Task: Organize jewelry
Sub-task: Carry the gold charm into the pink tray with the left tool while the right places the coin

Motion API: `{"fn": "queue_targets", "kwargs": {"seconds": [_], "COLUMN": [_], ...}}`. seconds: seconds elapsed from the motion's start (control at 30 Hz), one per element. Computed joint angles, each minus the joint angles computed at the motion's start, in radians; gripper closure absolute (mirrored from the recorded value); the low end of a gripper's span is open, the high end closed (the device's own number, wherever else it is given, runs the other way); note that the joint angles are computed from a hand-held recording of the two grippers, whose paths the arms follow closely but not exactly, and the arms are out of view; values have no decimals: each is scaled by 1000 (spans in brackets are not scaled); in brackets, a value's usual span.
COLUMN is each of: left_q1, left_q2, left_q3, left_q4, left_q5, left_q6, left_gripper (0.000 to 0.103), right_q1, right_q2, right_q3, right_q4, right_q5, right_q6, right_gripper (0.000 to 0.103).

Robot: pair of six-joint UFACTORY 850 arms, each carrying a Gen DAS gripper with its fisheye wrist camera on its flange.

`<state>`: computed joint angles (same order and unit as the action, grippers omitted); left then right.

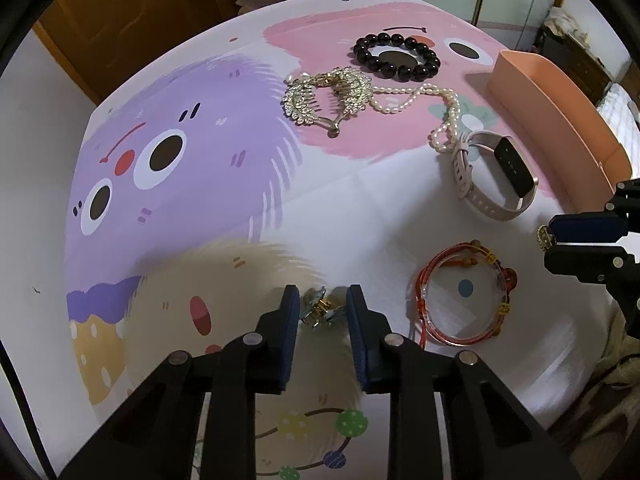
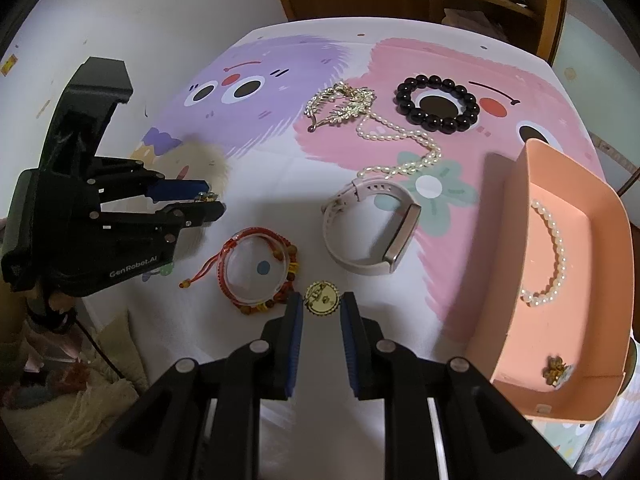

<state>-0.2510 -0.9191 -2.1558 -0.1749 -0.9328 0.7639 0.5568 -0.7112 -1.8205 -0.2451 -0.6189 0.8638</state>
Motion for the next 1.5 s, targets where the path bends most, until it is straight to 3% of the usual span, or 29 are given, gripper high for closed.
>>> {"fn": "queue_targets", "kwargs": {"seconds": [0.27,0.47,0.63,0.73,0.9,1.0,1.1,1.3,1.5], "left_q1": [6,-20,-52,-82,-139,-174,-210,-269,-293], "left_q2": [23,83,91,99,73,46,2,-104,-139], "left_q3": [-30,-10,-46,-48,-95,-131,-190,-338,-371], "left_q4": [-50,-107,-179,-201,-199,-196,-180,-126,-94], "left_q5": [-44,-31,-72,-80,-116,-128,-147,-209,-236], "left_q6": [-55,-40,-12,15,19,12,-14,-75,-88], "left_gripper": [81,81,81,81,81,81,81,81,81], "right_q1": [1,0,-20,-27,-31,-37,-47,-41,-47], "right_q2": [33,111,238,306,378,385,380,358,339], "right_q3": [37,120,284,370,464,482,491,477,472], "right_q4": [-44,-143,-315,-501,-646,-592,-526,-506,-478], "right_q5": [41,117,257,278,199,114,78,-51,-74], "right_q6": [44,173,409,637,857,866,859,855,845], "right_gripper": [84,84,84,84,84,84,84,84,83]}}
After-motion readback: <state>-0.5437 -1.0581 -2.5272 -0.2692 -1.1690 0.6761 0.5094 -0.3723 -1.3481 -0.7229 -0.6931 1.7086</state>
